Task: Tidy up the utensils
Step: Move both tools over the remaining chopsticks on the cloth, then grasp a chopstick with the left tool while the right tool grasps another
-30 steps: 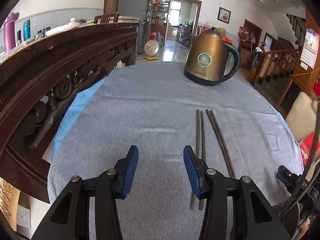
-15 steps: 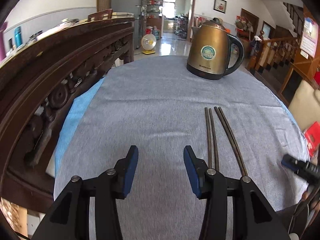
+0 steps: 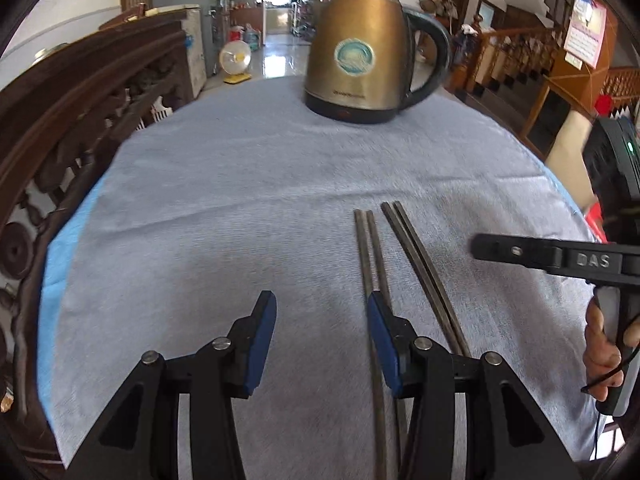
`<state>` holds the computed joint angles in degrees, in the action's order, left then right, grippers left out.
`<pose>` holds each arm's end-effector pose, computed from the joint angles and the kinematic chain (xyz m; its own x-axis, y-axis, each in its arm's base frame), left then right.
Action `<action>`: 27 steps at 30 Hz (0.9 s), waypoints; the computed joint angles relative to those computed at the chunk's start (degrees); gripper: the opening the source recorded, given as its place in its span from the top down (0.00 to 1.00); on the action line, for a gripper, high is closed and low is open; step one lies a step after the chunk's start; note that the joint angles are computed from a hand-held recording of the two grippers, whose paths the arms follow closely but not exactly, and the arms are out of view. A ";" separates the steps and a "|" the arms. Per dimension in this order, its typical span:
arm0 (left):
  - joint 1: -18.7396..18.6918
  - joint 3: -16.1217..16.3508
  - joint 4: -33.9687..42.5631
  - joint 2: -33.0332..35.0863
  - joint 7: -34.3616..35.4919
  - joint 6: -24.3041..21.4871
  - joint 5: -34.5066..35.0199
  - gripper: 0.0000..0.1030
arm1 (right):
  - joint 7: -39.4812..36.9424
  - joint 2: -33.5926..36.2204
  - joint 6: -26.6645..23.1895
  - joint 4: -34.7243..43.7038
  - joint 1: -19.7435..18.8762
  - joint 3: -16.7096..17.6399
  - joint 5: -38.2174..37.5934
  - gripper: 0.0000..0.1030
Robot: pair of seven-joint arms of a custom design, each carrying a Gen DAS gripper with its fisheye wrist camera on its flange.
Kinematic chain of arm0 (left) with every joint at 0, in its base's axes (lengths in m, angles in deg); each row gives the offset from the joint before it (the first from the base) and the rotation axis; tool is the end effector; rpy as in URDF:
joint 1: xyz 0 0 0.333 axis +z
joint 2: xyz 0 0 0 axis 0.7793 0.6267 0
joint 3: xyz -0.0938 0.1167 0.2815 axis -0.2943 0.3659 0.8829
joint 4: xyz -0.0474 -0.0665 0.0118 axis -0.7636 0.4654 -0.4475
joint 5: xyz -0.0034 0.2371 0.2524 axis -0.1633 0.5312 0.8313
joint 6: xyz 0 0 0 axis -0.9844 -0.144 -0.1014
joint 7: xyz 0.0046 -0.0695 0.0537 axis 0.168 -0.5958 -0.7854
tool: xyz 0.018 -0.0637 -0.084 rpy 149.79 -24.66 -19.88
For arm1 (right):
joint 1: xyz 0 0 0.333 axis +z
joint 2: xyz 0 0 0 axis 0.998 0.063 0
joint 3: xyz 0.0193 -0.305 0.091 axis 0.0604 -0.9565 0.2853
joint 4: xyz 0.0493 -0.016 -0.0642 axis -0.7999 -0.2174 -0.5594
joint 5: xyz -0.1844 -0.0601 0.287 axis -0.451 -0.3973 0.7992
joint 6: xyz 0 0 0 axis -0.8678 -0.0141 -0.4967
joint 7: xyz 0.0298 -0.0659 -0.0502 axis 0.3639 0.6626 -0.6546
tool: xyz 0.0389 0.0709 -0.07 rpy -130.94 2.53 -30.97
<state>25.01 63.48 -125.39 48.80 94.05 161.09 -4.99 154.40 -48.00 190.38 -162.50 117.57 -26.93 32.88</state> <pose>0.4862 -0.3746 0.3800 -0.2835 -0.9550 0.0875 -0.7991 0.1848 -0.5721 0.5181 0.3849 0.3841 0.1169 -0.8715 -0.4763 -0.8938 0.1167 -0.4331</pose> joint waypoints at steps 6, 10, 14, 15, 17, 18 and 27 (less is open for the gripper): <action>0.14 -1.28 7.30 5.22 5.45 -4.29 -3.30 0.53 | 2.78 5.41 -5.93 8.83 2.09 -3.32 -3.84 0.59; 0.07 -1.68 11.36 7.97 8.98 -6.73 -5.26 0.53 | 6.87 9.49 -12.04 16.49 4.45 -6.72 -8.00 0.64; -0.05 -1.74 15.46 10.83 12.28 -9.44 -7.33 0.53 | 9.82 12.07 -17.43 21.83 5.59 -8.59 -12.56 0.71; 0.40 -2.20 16.07 11.38 13.26 -9.62 -8.38 0.53 | 10.34 12.46 -18.45 22.82 5.74 -8.72 -13.49 0.71; 0.68 -2.57 16.86 12.11 14.81 -9.64 -9.67 0.53 | 11.29 13.52 -21.59 25.56 6.40 -9.42 -15.93 0.70; 0.49 -2.42 17.17 12.38 15.32 -9.34 -9.78 0.53 | 11.58 13.75 -22.49 26.20 6.53 -9.49 -16.87 0.71; -1.40 -1.02 21.51 14.50 19.33 -13.77 -9.31 0.47 | 12.89 14.31 -27.74 28.71 8.32 -10.65 -24.55 0.76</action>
<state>23.60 62.46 -103.88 63.29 113.38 147.33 -14.30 167.28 -33.69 162.64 -133.79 125.89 -37.57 8.34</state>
